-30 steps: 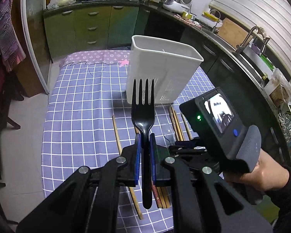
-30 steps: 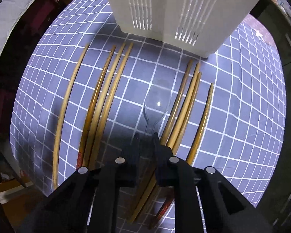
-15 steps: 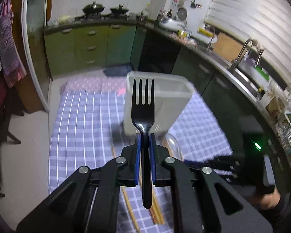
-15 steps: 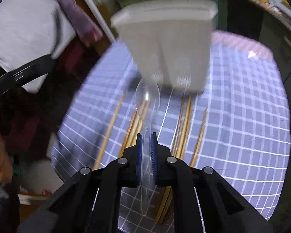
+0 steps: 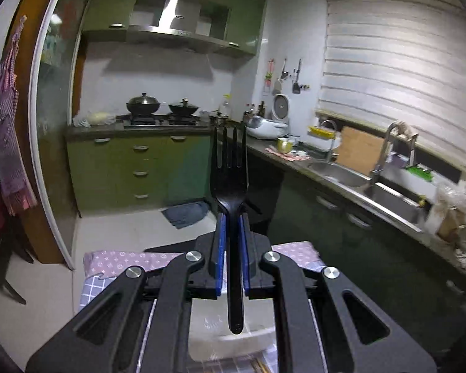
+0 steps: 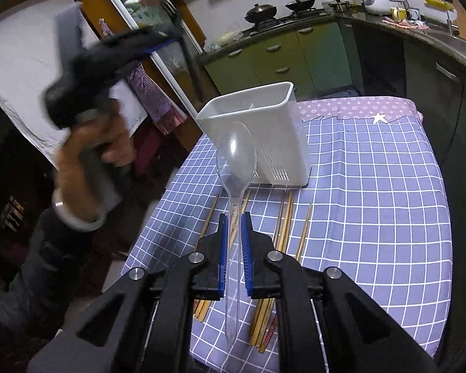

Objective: Organize utensils
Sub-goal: 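Lower the fork into the white holder and open the left tool while the right tool lifts the spoon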

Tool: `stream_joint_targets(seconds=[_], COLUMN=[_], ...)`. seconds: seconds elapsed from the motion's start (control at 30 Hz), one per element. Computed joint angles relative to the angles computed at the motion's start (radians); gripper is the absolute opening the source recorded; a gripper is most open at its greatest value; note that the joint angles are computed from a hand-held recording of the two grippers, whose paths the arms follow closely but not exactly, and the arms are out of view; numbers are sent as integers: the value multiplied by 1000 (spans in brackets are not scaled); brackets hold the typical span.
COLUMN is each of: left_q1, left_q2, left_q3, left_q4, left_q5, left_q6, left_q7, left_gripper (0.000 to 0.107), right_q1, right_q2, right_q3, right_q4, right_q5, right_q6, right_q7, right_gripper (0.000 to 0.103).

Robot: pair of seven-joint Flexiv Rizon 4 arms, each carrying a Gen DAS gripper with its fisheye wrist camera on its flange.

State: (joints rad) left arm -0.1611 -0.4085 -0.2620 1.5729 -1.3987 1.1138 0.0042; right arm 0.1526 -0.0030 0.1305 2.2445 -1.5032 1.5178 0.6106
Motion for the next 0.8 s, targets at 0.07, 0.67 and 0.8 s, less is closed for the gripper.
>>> stream_joint_targets(seconds=[0.07,0.67,0.8], left_q1=[-13,36,56], left_q2=[-29,-42,4], left_q3=[-12,-25,2], left_q4=[-17,56,83], left_q5=[-20,33,-7], left_q6=[39,26,-26], left_q7=[32,57,72], left_gripper=[9,36,40], right_q1=[-7,-41,-44], right_q2=[14,73,43], right_q3=[-3,-5,-16], right_q4=[3,-109,-202], right_q5=[-29,-26,-119], right_q6=[4,-159,-256], right_q7=[24,-40,28], right_gripper=[10,10,10])
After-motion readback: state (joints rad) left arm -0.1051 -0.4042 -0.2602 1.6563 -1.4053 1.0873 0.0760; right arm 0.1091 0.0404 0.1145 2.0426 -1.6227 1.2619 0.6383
